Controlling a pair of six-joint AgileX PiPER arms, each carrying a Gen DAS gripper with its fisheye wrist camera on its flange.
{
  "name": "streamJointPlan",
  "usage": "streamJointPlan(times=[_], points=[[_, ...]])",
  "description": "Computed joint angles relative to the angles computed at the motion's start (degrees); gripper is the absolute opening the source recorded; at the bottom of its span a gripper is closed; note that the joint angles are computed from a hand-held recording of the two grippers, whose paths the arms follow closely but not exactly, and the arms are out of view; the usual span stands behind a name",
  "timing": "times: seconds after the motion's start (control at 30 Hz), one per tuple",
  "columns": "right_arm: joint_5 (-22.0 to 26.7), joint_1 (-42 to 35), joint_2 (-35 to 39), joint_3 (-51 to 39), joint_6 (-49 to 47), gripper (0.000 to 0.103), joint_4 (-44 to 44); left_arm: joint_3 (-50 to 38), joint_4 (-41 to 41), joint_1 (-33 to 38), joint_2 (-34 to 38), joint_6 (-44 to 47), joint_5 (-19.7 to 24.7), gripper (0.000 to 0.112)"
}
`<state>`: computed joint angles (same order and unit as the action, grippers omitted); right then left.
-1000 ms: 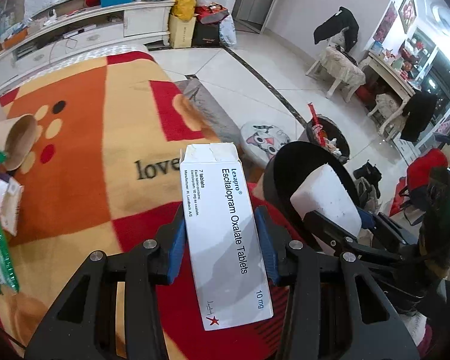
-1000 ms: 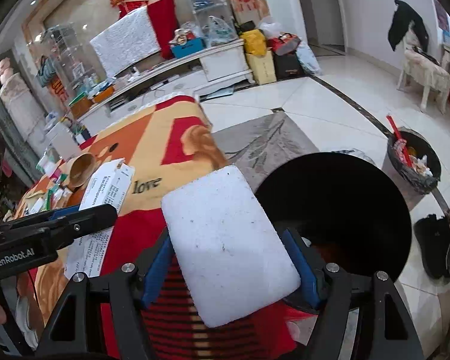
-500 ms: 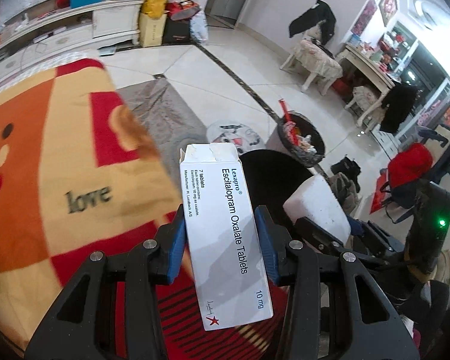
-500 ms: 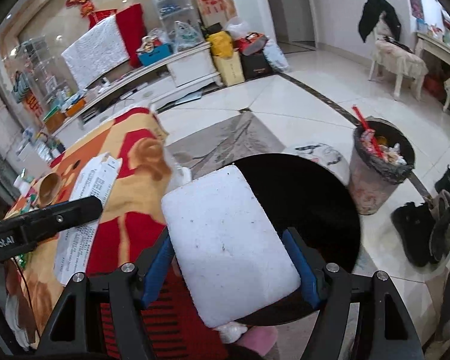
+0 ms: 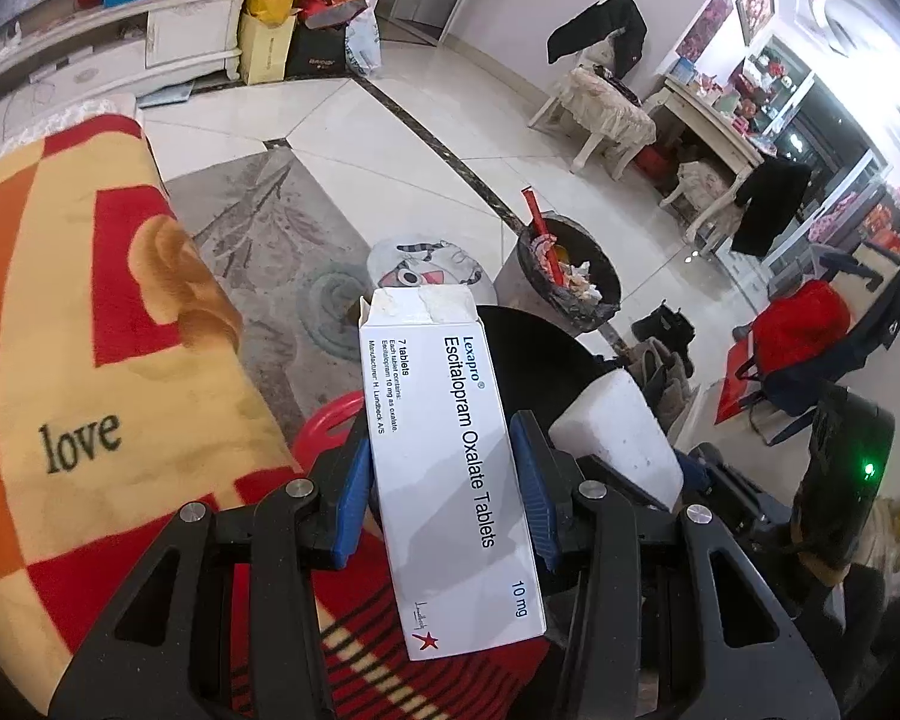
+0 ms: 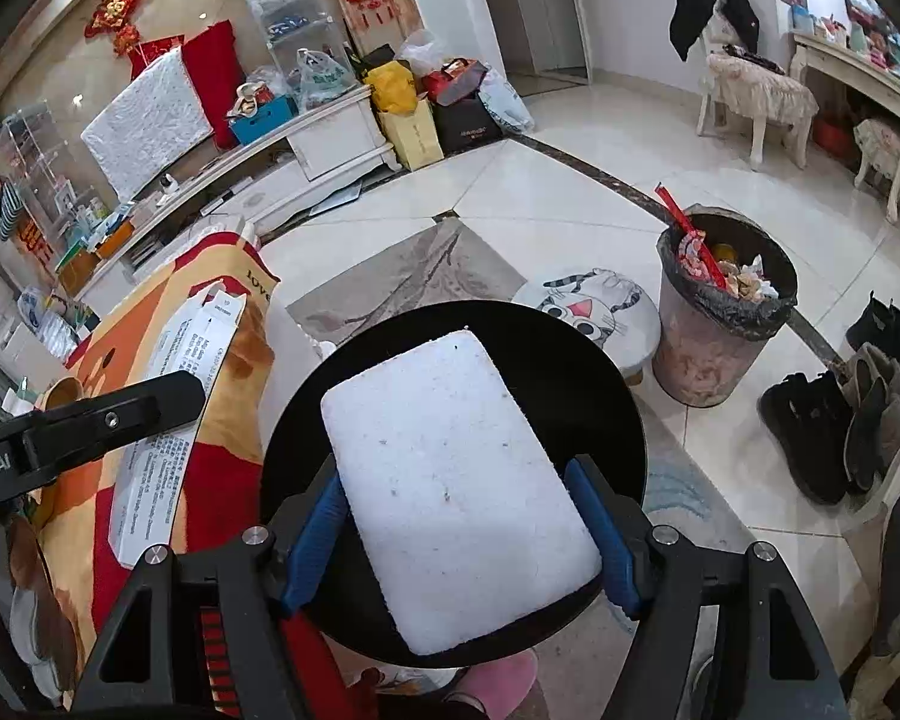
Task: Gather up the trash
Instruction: 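Carry the foam block and medicine box over the black bin, then open both tools to drop the items into the bin, then return to table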
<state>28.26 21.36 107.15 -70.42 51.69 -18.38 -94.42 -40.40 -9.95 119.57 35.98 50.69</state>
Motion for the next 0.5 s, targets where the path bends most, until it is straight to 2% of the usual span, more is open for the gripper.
streamJointPlan(times=[0.2,0.27,0.37,0.5], points=[[0.15,-0.49,0.04,0.28,1.57,0.071,-1.17,-0.05,-4.46,0.30,0.92,2.95,0.17,0.045],[0.19,-0.90,0.28,0.15,1.90,0.071,-0.99,0.08,-3.98,0.10,0.80,2.84,-0.20,0.055],[-0.49,-1.93,0.60,0.19,-0.09,0.076,2.34,0.77,-4.87,0.66,0.44,4.08,-0.25,0.064],[-1.58,-2.49,0.60,1.02,-0.58,0.079,4.71,0.56,-3.26,1.37,0.28,2.62,-0.19,0.065]])
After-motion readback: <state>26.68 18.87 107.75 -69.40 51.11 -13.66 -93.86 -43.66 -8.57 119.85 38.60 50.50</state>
